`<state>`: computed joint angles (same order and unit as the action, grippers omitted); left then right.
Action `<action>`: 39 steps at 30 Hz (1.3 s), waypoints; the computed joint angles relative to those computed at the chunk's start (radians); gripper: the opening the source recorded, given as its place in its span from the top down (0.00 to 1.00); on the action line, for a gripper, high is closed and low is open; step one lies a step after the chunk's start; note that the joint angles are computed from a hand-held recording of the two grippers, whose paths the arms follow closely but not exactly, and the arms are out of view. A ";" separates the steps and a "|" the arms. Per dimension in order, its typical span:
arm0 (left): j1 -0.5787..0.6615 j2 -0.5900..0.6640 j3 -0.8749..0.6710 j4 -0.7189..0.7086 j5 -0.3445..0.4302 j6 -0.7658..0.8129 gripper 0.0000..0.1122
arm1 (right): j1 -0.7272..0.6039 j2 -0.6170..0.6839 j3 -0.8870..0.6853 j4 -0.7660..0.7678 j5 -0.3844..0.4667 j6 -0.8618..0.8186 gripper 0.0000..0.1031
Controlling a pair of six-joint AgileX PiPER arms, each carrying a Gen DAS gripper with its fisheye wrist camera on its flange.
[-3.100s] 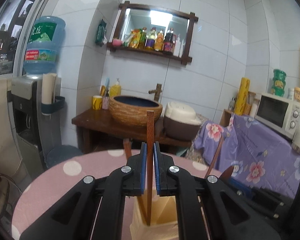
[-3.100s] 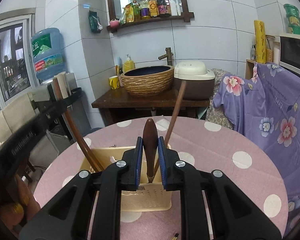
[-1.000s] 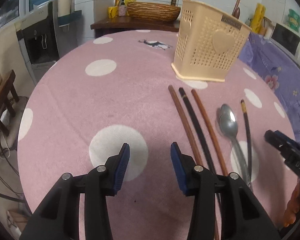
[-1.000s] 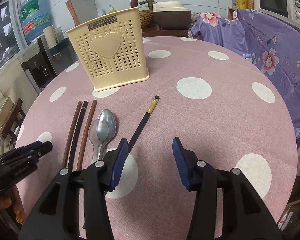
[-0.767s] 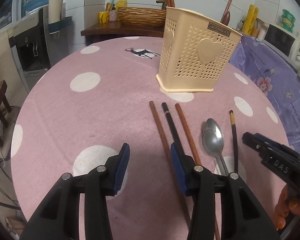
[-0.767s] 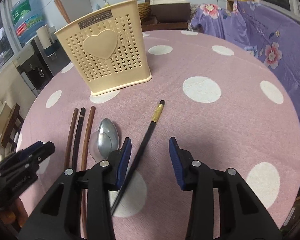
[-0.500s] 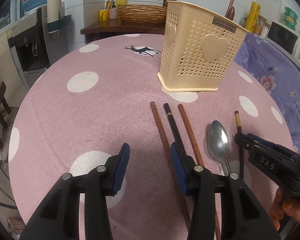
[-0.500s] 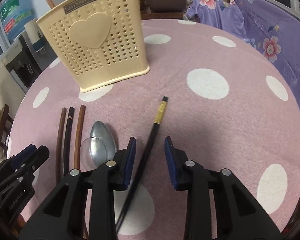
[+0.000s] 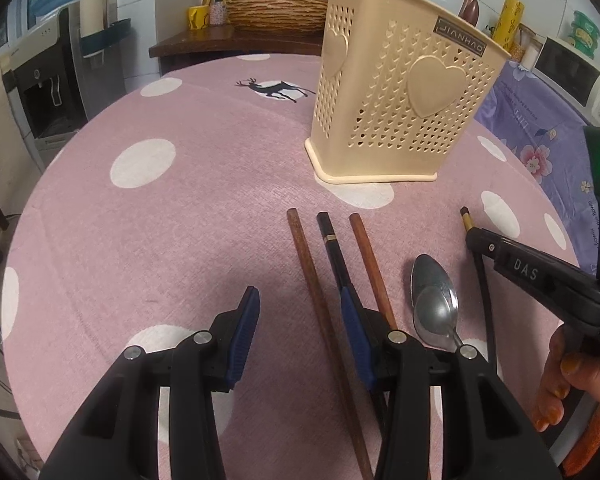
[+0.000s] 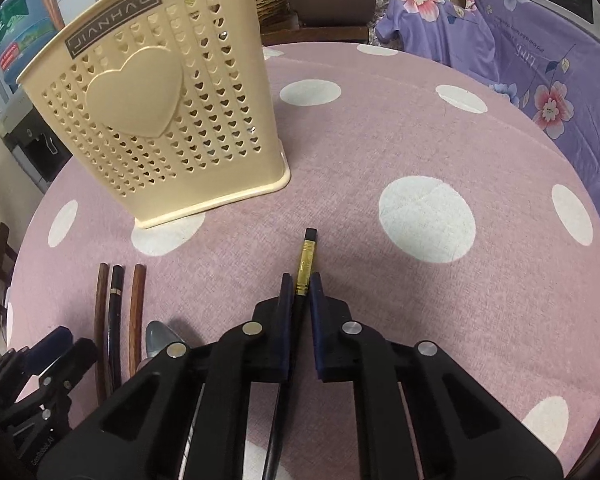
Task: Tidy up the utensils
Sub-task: 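Grasp the black gold-tipped chopstick with the right tool while the left tool approaches chopsticks, then close the left tool on a brown chopstick while the right tool lifts the black chopstick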
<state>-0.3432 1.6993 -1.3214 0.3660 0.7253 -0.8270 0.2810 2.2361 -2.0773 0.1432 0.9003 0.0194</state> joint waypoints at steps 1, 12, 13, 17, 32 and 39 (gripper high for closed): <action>0.001 0.009 -0.008 -0.004 0.002 0.004 0.62 | 0.000 0.000 0.000 -0.001 -0.001 -0.001 0.91; -0.008 0.070 -0.087 0.060 0.065 -0.009 0.71 | 0.013 -0.039 0.077 -0.017 -0.055 -0.005 0.91; -0.010 0.081 -0.102 0.064 0.075 -0.006 0.71 | 0.016 -0.041 0.079 -0.025 -0.058 0.002 0.91; -0.011 0.125 -0.170 0.062 0.119 0.008 0.74 | 0.020 -0.045 0.091 -0.035 -0.071 0.014 0.91; 0.013 0.142 -0.199 0.008 0.091 0.011 0.93 | -0.049 -0.046 0.097 0.165 -0.065 -0.061 0.92; 0.014 0.009 -0.109 0.054 -0.006 -0.049 0.93 | -0.147 -0.123 0.181 0.440 -0.092 -0.261 0.92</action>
<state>-0.3294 1.7078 -1.4308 0.4199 0.7196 -0.8764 0.1344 2.1135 -1.8963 0.5827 0.8080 -0.2416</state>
